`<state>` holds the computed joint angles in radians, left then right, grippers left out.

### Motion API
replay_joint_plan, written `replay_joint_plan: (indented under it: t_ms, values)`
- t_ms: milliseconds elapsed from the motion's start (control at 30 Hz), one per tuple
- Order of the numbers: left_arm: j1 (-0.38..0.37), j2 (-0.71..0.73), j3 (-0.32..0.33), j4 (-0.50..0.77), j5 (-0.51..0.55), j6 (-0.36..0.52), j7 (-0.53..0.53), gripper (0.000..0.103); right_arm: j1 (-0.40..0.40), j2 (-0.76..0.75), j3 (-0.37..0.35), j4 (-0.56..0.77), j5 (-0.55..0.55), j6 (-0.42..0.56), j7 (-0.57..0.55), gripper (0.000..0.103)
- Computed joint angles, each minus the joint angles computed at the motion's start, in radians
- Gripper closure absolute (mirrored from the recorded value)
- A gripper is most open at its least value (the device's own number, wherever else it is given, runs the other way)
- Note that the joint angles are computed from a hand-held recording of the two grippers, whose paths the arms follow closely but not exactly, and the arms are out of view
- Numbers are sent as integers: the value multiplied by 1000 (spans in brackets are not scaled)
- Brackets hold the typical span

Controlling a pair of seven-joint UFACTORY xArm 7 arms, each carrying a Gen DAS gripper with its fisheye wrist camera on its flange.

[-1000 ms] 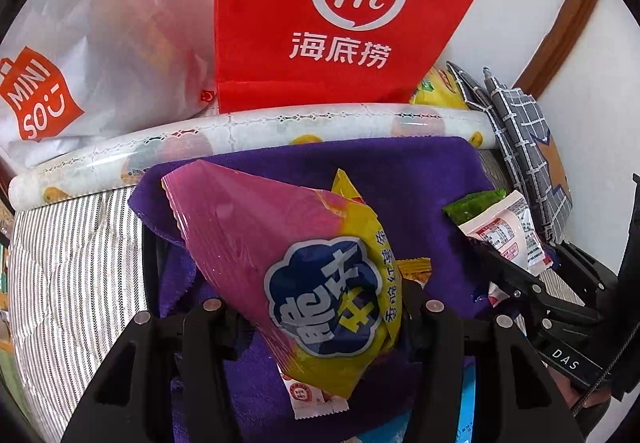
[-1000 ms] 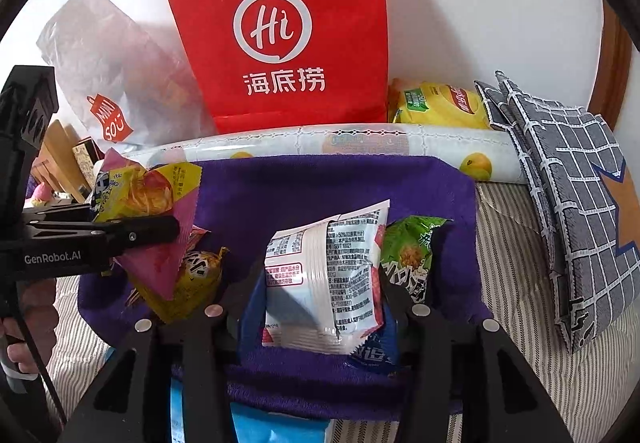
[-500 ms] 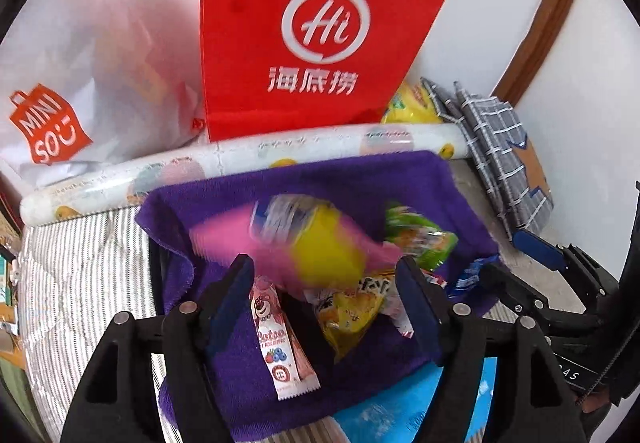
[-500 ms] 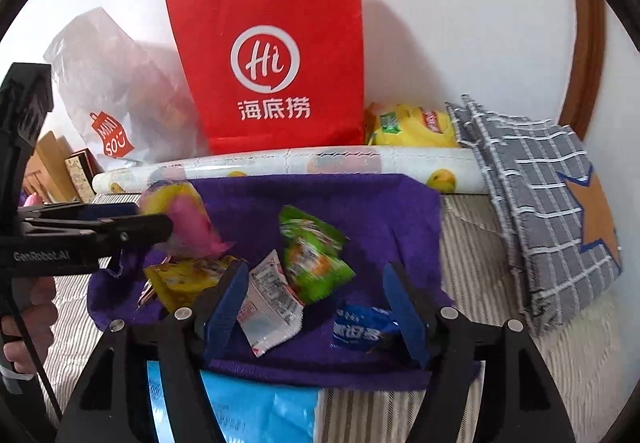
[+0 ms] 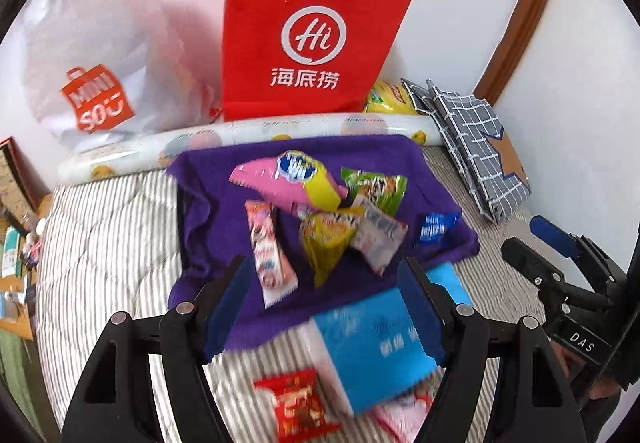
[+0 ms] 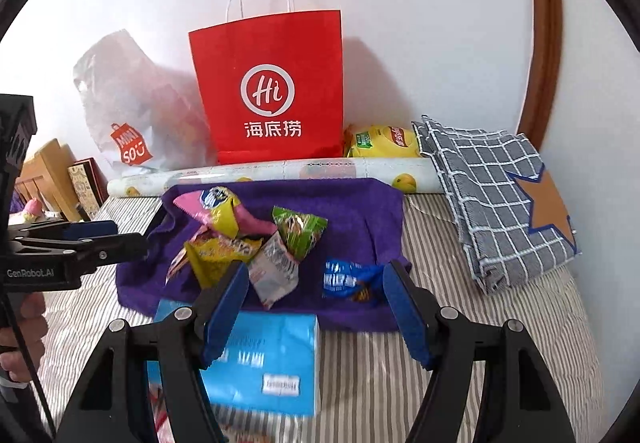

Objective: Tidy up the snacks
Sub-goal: 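Open both tools to drop the pink-yellow bag and white packet onto the towel, then grasp the pink pastry pack with the right tool while the left tool grasps another pink pack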

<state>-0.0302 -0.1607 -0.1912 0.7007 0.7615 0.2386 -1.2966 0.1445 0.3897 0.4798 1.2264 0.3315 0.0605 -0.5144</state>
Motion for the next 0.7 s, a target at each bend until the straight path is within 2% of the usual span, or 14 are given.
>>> replay_joint_plan:
  t_ms: [100,200,333,400,567,700]
  values:
    - [-5,-51,-21,-48,-1,25,-33,28,-32,-46,32,-72,26,-39,-1,35]
    - [-1,-110,-51,-103,-4,37,-62,28,-84,-81,80,-119,64,-17,-20,35]
    - [29,-197,-123,-168,15,103,-139,28,-126,-130,127,-185,175,24,-96,35]
    - [20,-233,-131,-206,-11,121,-155,28,-149,-153,158,-222,254,37,-157,35]
    - [-5,-321,-149,-295,-92,134,-153,28,-144,-199,168,-289,405,80,-266,35]
    - [-23,-393,-174,-352,-161,150,-145,28,-120,-228,142,-329,480,129,-321,35]
